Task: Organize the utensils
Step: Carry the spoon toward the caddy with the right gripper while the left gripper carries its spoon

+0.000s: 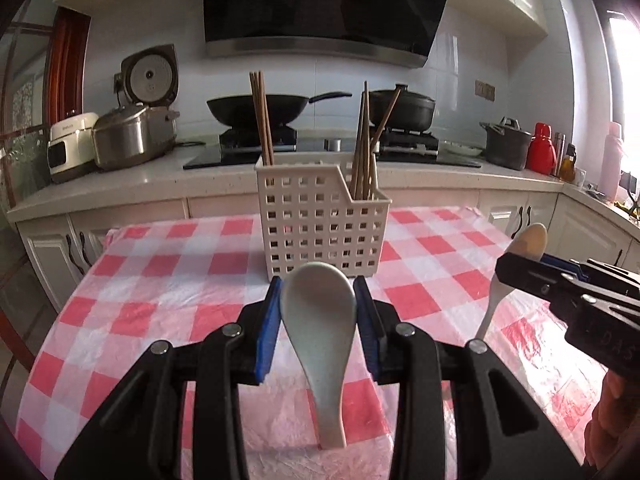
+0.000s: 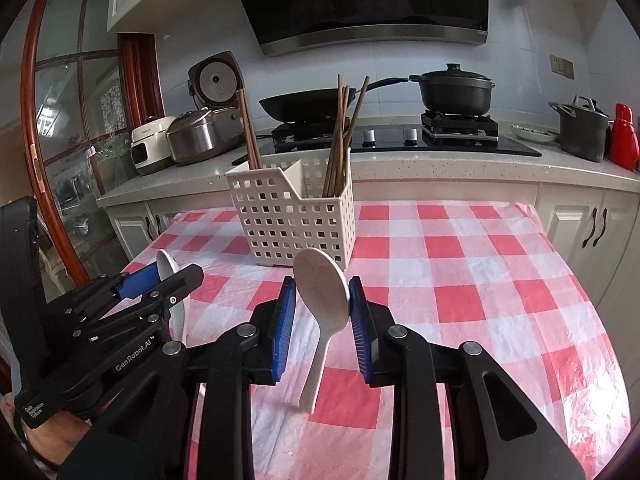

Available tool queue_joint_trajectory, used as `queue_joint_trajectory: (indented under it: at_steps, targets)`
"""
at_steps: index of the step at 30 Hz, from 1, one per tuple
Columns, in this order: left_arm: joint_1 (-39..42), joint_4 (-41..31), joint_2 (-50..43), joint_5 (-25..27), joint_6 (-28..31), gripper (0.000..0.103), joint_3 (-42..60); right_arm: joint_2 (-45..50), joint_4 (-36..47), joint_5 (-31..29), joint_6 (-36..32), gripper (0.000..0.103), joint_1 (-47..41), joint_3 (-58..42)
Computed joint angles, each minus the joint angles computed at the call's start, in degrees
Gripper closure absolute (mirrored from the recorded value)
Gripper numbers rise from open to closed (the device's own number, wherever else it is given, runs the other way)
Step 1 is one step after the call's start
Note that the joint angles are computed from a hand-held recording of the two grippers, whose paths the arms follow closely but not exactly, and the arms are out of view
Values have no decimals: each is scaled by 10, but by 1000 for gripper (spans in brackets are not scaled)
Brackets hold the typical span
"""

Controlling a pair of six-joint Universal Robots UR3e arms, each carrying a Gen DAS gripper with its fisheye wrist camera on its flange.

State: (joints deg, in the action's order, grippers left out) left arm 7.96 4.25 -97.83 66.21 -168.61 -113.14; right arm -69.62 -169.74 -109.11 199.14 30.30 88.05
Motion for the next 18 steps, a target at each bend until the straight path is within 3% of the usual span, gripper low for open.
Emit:
queue_joint_trajectory:
  at_steps: [1, 7, 10, 15, 18]
  targets:
    - [-1, 6, 5, -1, 1, 69, -4, 1, 7, -2, -3, 91, 2, -7]
    - [-13, 0, -3, 12, 11, 69, 13, 21, 37, -1, -9, 94, 0, -38]
    - [-4, 15, -11, 6, 9, 69, 7, 20, 35, 34, 9, 97, -17, -19]
    - [10, 7, 1, -14, 10, 69, 4, 2, 73, 71, 48, 95, -57, 9]
    - [16, 11, 8, -25, 6, 69, 0, -12, 80, 81, 65, 83, -81, 42]
